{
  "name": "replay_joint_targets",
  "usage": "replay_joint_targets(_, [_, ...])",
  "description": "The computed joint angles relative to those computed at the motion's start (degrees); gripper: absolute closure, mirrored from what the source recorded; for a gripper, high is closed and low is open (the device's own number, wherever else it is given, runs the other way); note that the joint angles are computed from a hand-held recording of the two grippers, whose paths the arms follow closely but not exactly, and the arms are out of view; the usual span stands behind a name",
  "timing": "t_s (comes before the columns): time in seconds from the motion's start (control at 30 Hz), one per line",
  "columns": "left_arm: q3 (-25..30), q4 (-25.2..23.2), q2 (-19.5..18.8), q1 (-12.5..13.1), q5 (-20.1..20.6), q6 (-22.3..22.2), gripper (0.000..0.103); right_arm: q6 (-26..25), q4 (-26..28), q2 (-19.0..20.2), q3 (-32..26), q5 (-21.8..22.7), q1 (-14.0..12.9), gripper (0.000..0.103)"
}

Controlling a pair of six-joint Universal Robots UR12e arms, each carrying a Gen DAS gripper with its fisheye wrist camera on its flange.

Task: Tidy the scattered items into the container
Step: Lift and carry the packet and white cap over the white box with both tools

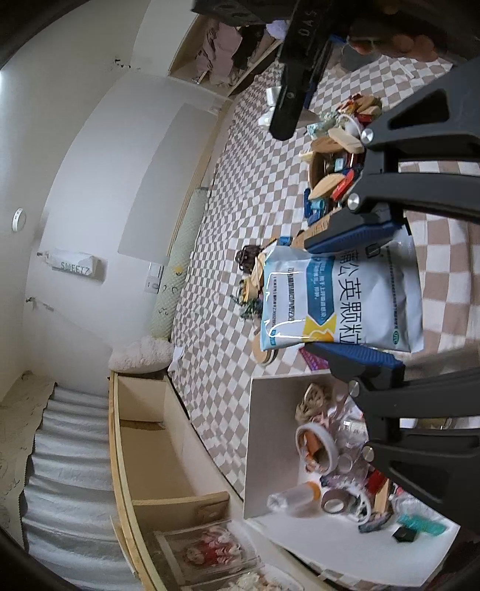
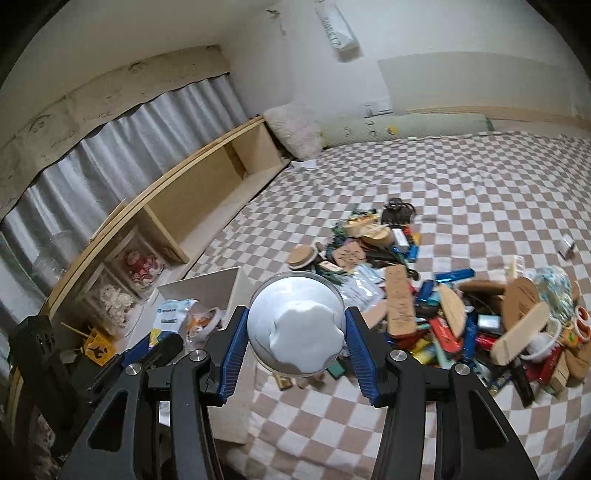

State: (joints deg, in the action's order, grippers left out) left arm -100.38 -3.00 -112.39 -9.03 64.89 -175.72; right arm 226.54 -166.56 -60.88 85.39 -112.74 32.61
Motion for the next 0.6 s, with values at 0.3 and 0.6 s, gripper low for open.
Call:
replay_joint_targets(0.3, [0.18, -1.55, -0.02, 2.63, 1.67, 1.03, 0.057, -3.29, 4.53, 4.94, -8.23, 3.74, 0.47, 0.050])
replay_joint_targets(0.6, [1.43, -2.53, -0.68, 5.61, 3.99, 0.77, 0.056, -6.70, 8.36, 9.63, -15.93, 6.59, 1.11, 0.050])
